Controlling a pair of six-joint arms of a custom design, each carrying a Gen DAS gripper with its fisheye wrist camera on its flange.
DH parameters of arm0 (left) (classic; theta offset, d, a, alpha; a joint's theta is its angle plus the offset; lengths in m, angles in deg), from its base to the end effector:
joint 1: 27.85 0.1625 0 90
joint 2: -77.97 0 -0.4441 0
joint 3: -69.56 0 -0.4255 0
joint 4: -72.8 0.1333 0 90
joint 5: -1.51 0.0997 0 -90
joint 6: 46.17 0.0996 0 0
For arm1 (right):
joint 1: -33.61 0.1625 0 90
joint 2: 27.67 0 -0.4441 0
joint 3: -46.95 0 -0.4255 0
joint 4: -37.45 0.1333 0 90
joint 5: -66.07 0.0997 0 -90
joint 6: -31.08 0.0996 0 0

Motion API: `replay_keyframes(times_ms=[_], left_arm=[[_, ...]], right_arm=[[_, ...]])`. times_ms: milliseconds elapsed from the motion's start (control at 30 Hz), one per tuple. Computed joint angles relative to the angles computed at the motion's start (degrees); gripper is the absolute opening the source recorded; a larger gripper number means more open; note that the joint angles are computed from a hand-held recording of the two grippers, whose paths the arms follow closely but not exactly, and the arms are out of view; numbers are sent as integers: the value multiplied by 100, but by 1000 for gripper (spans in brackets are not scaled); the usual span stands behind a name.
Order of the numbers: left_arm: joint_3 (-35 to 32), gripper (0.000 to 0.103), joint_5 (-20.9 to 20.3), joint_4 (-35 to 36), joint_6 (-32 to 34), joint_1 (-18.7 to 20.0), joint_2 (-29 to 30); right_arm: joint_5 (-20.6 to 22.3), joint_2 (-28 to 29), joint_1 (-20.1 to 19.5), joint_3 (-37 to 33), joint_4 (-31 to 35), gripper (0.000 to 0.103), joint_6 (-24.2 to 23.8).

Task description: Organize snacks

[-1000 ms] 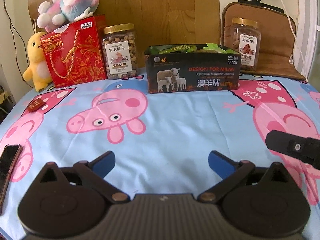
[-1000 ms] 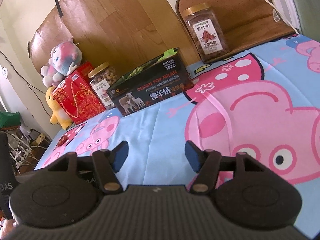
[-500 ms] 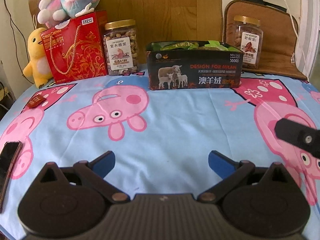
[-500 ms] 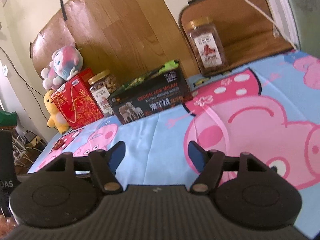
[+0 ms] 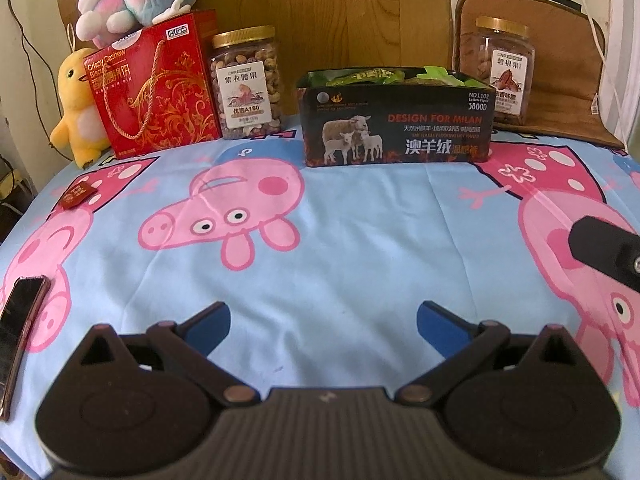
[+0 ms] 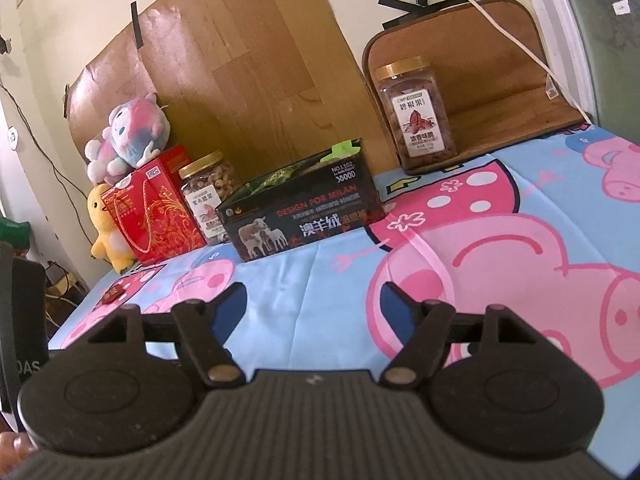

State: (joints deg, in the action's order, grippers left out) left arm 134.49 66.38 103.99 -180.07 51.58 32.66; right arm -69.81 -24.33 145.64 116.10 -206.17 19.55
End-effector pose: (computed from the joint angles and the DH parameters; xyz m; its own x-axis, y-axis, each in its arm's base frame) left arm 0.0455 -0.7133 0.2025 -0.5488 0.4812 -0.6835 0.7753 0.5987 -0.2010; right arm 0.3031 -0.5842 -0.1813 -0.8814 0.3598 0.3059 -0.2388 0.2193 -0.9460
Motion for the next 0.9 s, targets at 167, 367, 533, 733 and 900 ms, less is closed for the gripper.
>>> replay_keyframes(times_ms=[167, 367, 533, 733, 900], left_arm=[[-23, 103, -23, 45, 0, 1, 18], [-92, 103, -36, 146, -34, 5, 65], [-128, 103, -51, 204, -41, 4, 91], [-143, 103, -67, 231, -35, 5, 103], [-150, 103, -71, 242, -34, 4, 106]], right_arm=[[8, -5, 0, 17, 24, 76, 54], [-6, -3, 5, 26, 26, 76, 102], [-4, -13, -1, 48, 53, 76, 168], [-14, -14, -2, 54, 58, 76, 229], [-11, -19, -1, 66, 62, 76, 250]])
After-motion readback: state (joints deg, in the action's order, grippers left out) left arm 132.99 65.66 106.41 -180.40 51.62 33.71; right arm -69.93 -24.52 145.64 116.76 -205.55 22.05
